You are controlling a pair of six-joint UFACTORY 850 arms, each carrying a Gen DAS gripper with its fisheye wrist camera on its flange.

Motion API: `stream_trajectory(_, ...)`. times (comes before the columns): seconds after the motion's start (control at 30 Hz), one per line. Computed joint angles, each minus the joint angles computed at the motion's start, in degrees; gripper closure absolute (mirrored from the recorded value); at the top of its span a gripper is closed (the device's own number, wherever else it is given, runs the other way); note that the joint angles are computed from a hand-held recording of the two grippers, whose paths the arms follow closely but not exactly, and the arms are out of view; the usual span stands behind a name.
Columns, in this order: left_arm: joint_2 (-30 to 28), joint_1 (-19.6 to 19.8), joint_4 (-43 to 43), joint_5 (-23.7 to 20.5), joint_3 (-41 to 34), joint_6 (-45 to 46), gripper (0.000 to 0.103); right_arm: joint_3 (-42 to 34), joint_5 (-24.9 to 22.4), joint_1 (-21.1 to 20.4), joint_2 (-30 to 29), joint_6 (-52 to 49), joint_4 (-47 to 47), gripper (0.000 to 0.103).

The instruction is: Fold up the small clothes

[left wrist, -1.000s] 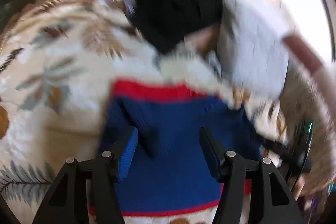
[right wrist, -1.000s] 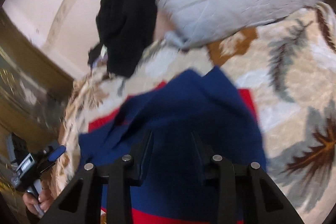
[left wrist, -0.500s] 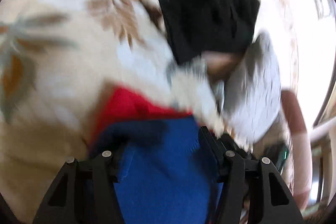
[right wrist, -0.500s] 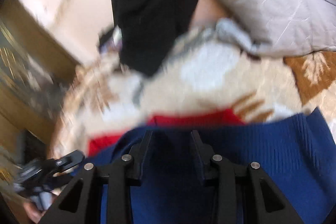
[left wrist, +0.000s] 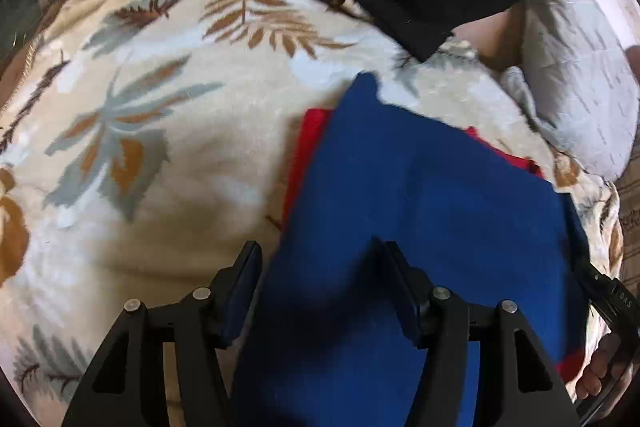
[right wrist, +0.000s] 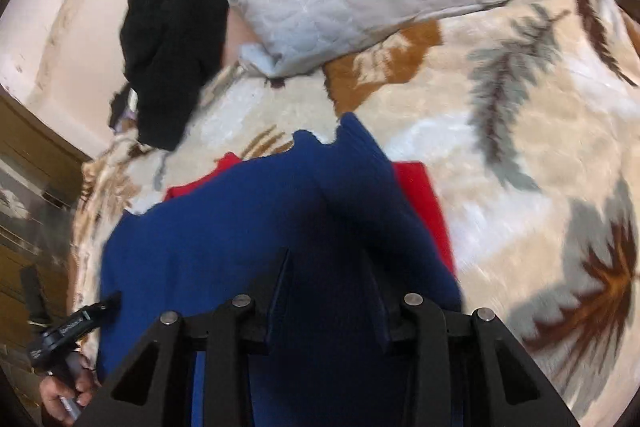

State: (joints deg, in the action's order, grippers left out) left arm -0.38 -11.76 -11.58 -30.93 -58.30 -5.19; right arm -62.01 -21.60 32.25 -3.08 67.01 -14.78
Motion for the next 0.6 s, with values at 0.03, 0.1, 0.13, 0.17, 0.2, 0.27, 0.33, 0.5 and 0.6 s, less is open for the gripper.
stream_trajectory(0.03,1.38,-0.13,-0.15,0.39,0.73,0.53,0.041,1.05,0.67,0.44,1.39,1.45,-1.13,0.062)
stream_trajectory(0.1,4.48,-0.71,2.10,1.48,2.57,-1.01,0.040,3.60,1.60,1.84,4.46,5.21,-4.52,0.062)
stream_trajectory(0.13,5.87,-1.31,4.58,1.62,3.40,-2.63,0.040,3.89,0.15,2.52,4.76,5.28,-3.96,0.062)
stream_trajectory(0.17,6.83,-1.76,6.44,1.31,4.15,-3.56,0.038,4.04,-0.88,2.80,4.63,3.09,-1.01,0.062)
stream_trajectory(0.2,7.73,-2.63,9.21,0.25,5.27,-5.25,0.037,4.28,-1.40,3.00,4.17,-0.58,3.66,0.062)
stream_trajectory(0.27,7.86,-3.26,11.20,-2.45,6.30,-6.95,0.037,6.46,0.00,3.51,5.67,-1.57,5.81,0.063)
stream_trajectory(0.33,8.62,-2.53,8.55,-3.49,6.94,-5.55,0.037,8.50,1.57,4.39,8.87,2.20,3.94,0.063)
stream_trajectory(0.5,15.86,0.20,4.49,-1.90,12.18,-6.34,0.037,13.10,4.82,6.63,14.34,19.24,-8.84,0.055)
stream_trajectory(0.6,18.07,1.41,0.48,0.34,14.12,-4.69,0.037,17.31,7.64,5.24,18.52,30.69,-14.77,0.045)
